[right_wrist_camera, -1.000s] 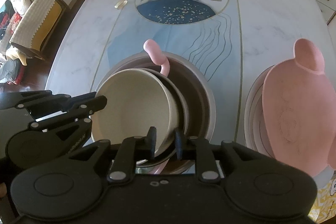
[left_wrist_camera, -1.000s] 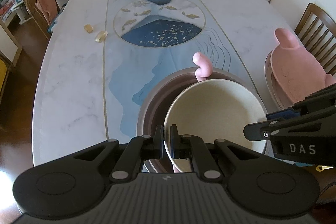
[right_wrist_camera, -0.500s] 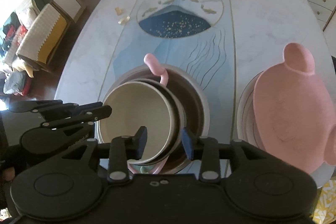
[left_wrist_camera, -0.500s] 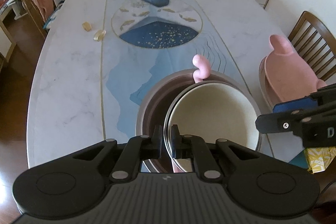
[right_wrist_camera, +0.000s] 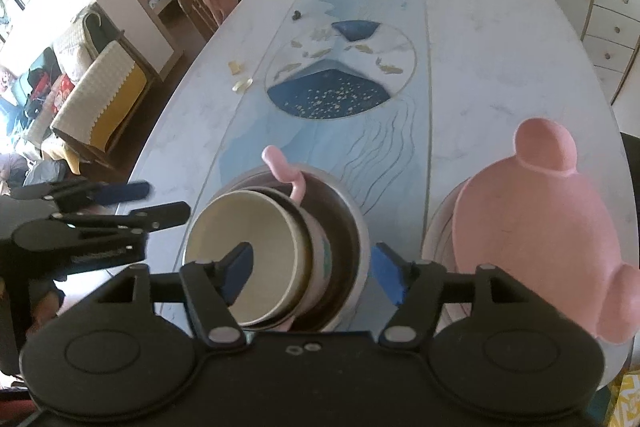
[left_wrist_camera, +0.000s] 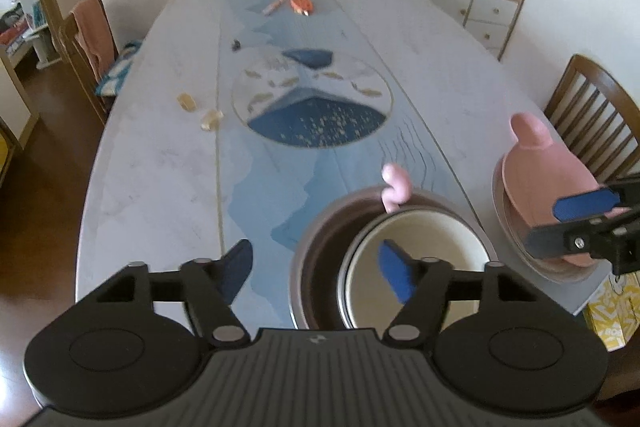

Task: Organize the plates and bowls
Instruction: 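Close both grippers on the steel bowl rim holding the nested pot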

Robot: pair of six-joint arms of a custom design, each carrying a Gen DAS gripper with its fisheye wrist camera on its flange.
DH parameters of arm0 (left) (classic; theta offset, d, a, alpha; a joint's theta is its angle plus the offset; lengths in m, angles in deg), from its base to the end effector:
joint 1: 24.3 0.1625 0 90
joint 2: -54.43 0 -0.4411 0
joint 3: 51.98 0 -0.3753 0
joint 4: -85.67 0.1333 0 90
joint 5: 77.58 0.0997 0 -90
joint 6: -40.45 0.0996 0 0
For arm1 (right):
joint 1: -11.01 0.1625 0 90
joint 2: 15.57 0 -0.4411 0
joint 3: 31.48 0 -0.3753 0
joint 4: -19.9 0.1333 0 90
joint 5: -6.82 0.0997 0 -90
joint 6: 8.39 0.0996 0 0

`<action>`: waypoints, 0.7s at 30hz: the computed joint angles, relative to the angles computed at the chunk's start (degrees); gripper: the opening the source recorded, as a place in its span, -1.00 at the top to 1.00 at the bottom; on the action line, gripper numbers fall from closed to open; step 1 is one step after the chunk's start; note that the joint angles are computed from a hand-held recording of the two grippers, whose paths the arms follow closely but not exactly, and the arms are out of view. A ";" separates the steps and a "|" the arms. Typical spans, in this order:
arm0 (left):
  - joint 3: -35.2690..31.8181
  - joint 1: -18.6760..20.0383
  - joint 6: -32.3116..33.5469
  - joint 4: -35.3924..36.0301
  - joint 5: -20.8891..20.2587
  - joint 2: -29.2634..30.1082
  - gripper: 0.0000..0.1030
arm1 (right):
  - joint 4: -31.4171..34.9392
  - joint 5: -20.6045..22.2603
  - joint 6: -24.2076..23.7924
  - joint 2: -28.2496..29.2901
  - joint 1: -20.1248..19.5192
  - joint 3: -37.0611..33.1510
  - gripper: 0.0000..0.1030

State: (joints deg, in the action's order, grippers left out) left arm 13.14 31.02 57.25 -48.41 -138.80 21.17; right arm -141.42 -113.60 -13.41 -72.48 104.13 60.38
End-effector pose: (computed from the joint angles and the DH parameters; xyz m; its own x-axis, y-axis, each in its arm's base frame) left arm -0.3081 -0.7639 0.1421 -0.5848 0.6295 -0.5116 0.7574 0.6495 -0.0666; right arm 0.1197 -0.6741 0.3070 -0.8702 0.1816 0.4580 -0.1204 0.8231 -0.5550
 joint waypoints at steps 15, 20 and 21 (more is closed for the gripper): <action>-10.90 5.44 2.06 8.89 -4.42 5.35 -0.37 | -2.14 2.12 4.09 -1.37 -4.37 5.25 -0.45; -15.50 6.85 0.91 14.44 -6.45 7.82 -0.37 | -1.22 3.07 5.47 -0.81 -5.35 5.60 -0.32; -16.09 7.00 0.50 15.20 -6.63 8.19 -0.37 | -0.99 3.11 5.73 -0.60 -5.45 5.52 -0.31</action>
State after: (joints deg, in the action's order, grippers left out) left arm -2.95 38.03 57.76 -33.21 -145.43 29.37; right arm -142.41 -110.49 -7.67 -73.09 98.68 65.90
